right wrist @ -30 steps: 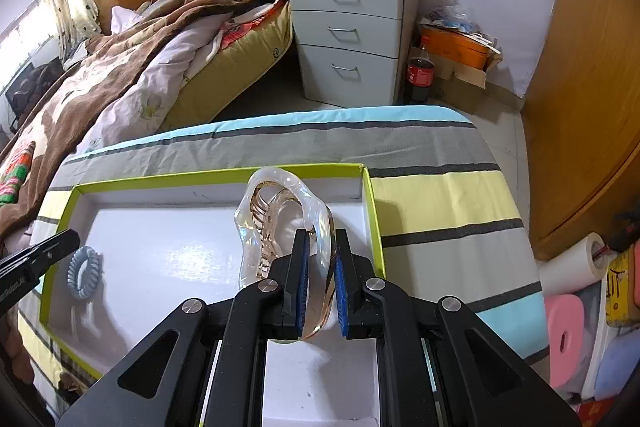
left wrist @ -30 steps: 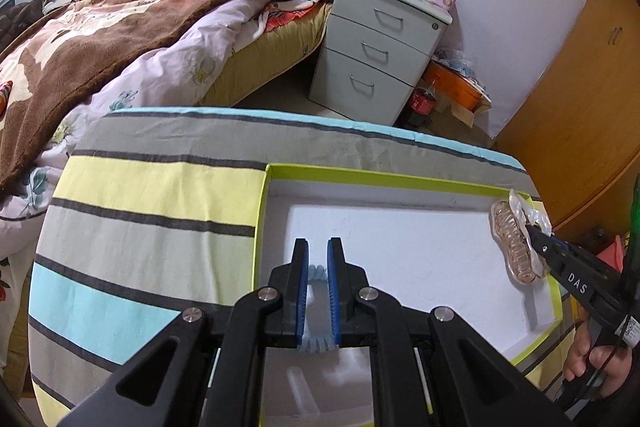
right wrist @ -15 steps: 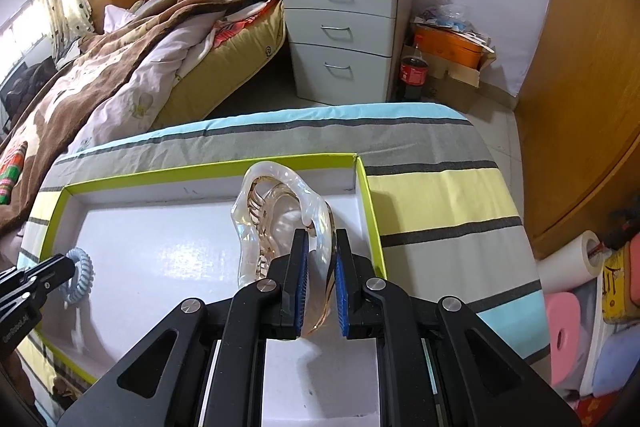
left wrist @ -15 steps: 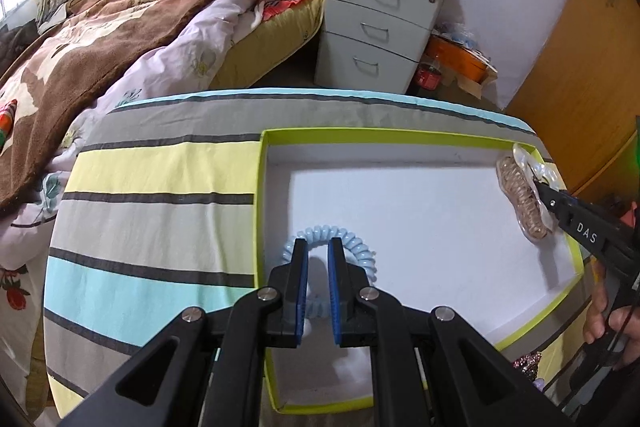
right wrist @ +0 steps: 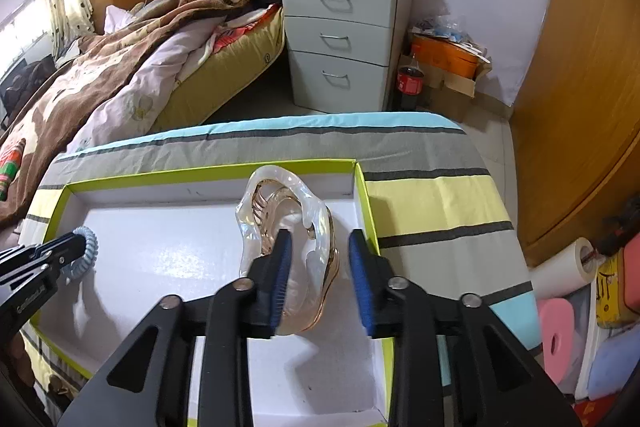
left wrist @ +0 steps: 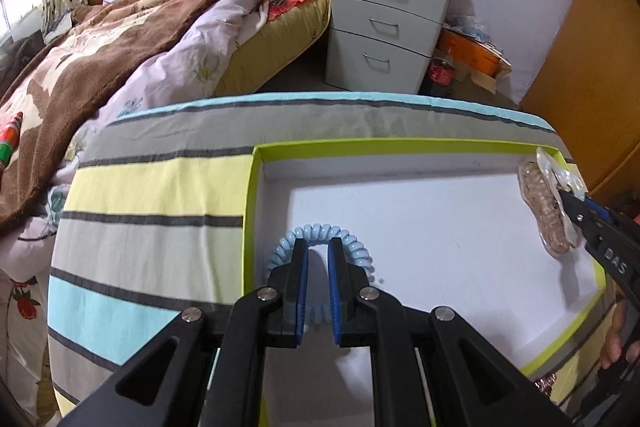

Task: Organize jewelry
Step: 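Open both grippers to drop the claw clip and coil tie into the lid, then grasp the black bead hair tie with the right gripper while the left grasps the pink-ball clip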

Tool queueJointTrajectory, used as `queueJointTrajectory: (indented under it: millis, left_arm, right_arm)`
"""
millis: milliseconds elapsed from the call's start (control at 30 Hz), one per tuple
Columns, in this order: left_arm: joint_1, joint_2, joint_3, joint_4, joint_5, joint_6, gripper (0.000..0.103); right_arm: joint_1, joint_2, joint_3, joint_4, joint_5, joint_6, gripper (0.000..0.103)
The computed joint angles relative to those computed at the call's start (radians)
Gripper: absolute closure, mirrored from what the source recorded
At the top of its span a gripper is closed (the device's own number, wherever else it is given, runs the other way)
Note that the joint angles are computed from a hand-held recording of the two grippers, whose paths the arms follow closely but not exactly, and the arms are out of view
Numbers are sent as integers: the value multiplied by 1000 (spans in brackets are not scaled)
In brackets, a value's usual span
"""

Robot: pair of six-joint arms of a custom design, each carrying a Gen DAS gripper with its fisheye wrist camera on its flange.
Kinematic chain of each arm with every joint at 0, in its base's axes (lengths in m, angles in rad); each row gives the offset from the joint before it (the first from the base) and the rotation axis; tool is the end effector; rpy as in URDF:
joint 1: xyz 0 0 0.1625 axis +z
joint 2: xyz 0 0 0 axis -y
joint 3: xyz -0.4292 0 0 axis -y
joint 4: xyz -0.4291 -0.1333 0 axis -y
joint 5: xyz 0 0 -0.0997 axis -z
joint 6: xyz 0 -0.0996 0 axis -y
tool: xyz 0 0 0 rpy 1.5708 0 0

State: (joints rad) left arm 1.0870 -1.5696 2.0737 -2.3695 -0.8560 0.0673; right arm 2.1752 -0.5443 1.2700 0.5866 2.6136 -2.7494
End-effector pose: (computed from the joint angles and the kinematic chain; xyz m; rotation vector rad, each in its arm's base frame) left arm -0.0537 -0.5292 0.3414 0.5354 2.3920 -0.5443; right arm 0.3825 -0.4706 0.0260 0.0695 -2.2003 0.8533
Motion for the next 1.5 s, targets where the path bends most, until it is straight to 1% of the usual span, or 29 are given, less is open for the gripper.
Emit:
queueJointTrajectory:
  millis: [167, 200, 300, 333, 367, 433, 500, 567, 733, 933, 1133, 1233, 1333, 1433, 1500]
  left_arm:
    - [6, 6, -7, -10, -13, -4, 89]
    - [6, 3, -5, -12, -17, -3, 87]
    - [0, -10, 3, -15, -19, -9, 77]
    - [-4, -17, 6, -13, -19, -15, 76]
    - [-7, -25, 10, -12, -21, -22, 75]
    - [-17, -41, 17, -6, -19, -34, 68]
    - [-28, -62, 26, -3, -20, -40, 65]
    - [-42, -91, 39, 5, -23, -45, 64]
    - [-88, -168, 73, 36, -17, -68, 56]
    - [-141, -272, 115, 95, -7, -113, 52]
    - [-203, -386, 164, 171, 15, -153, 50]
    - [-227, -441, 181, 217, 12, -176, 50]
    - [-254, -495, 204, 248, 33, -192, 47]
    - [-267, -554, 222, 284, 25, -203, 44]
    - [-270, -584, 228, 309, 23, -213, 42]
  right_arm:
    - [6, -4, 6, -19, 2, -15, 69]
    - [7, -6, 9, -24, 5, -18, 68]
    - [15, -17, 22, -45, 5, -25, 60]
    - [19, -19, 25, -50, 8, -24, 59]
    - [23, -24, 31, -56, 10, -25, 59]
    - [31, -31, 38, -62, 14, -22, 58]
    - [40, -34, 41, -57, 22, -9, 58]
    - [51, -43, 52, -53, 28, 9, 58]
    - [86, -67, 82, -62, 41, 41, 58]
    - [137, -90, 122, -63, 57, 84, 58]
    - [189, -109, 168, -68, 66, 140, 58]
    - [214, -121, 197, -78, 64, 165, 58]
    - [240, -130, 227, -97, 56, 172, 58]
    - [258, -143, 264, -136, 44, 146, 58]
    - [265, -143, 278, -141, 47, 142, 58]
